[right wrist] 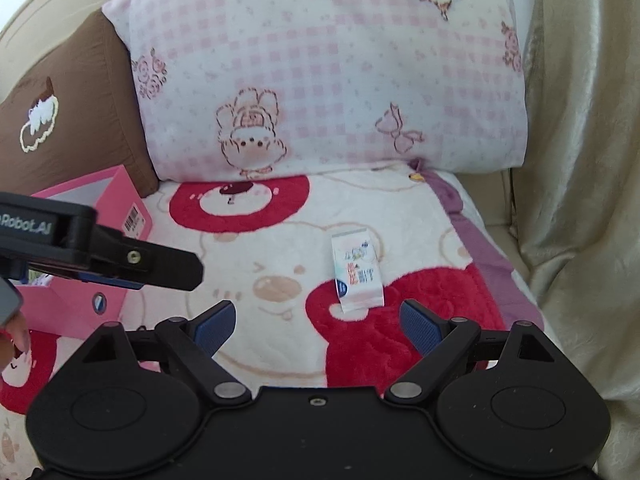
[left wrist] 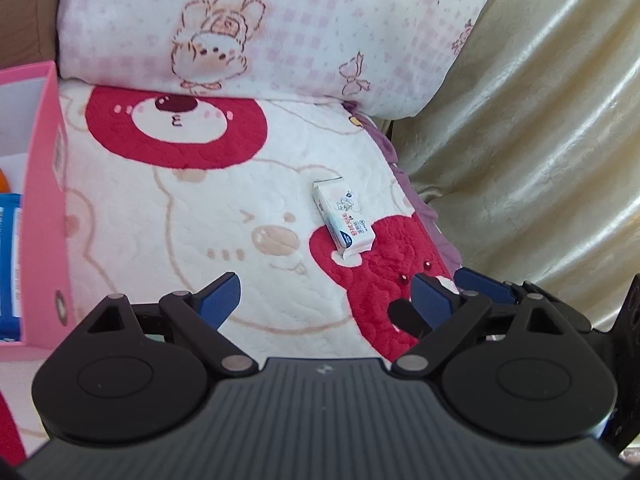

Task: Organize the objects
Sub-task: 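Move the left gripper toward the small white box on the blanket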

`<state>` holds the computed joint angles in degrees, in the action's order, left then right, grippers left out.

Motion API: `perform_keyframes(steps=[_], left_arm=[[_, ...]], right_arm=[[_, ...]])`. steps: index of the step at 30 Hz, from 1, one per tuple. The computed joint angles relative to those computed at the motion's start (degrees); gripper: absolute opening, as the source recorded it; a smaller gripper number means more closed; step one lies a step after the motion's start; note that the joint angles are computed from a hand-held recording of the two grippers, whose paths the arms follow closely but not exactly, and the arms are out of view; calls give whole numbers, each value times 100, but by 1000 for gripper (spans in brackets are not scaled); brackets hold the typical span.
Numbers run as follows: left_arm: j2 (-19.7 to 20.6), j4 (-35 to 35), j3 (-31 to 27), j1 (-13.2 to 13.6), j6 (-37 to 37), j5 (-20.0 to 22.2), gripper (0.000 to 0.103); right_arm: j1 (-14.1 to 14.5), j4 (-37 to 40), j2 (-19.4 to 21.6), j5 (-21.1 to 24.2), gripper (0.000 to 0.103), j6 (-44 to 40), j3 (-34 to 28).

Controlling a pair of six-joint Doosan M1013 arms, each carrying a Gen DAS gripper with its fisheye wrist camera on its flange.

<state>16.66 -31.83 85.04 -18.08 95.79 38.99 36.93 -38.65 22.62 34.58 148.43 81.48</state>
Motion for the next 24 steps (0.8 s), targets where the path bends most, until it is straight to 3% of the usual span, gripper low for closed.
perform_keyframes(steps=[4,7,9,14,19,24], left_arm=[[167,-174,-26,-42,216,-108,89],[296,-291,-69,-86,323,-202,89],[388,-727,-80,-73,536,-207,89],[541,-684,-114,-180,625,-450,86],[753,-534,-245,-213,373,-612,71],[923,-900,-357,-189,523,-587,69]], right_arm=[[-33,-217,35,-164,91,286,167],[-20,-489,176,21,91,143,108],[8,-779,287,145,91,85,55],[-32,-1339,421,-156,91,504,73],[-28,-1950,676,153,91,641,-118],[-127,-1702,781,-18,91,415,-174]])
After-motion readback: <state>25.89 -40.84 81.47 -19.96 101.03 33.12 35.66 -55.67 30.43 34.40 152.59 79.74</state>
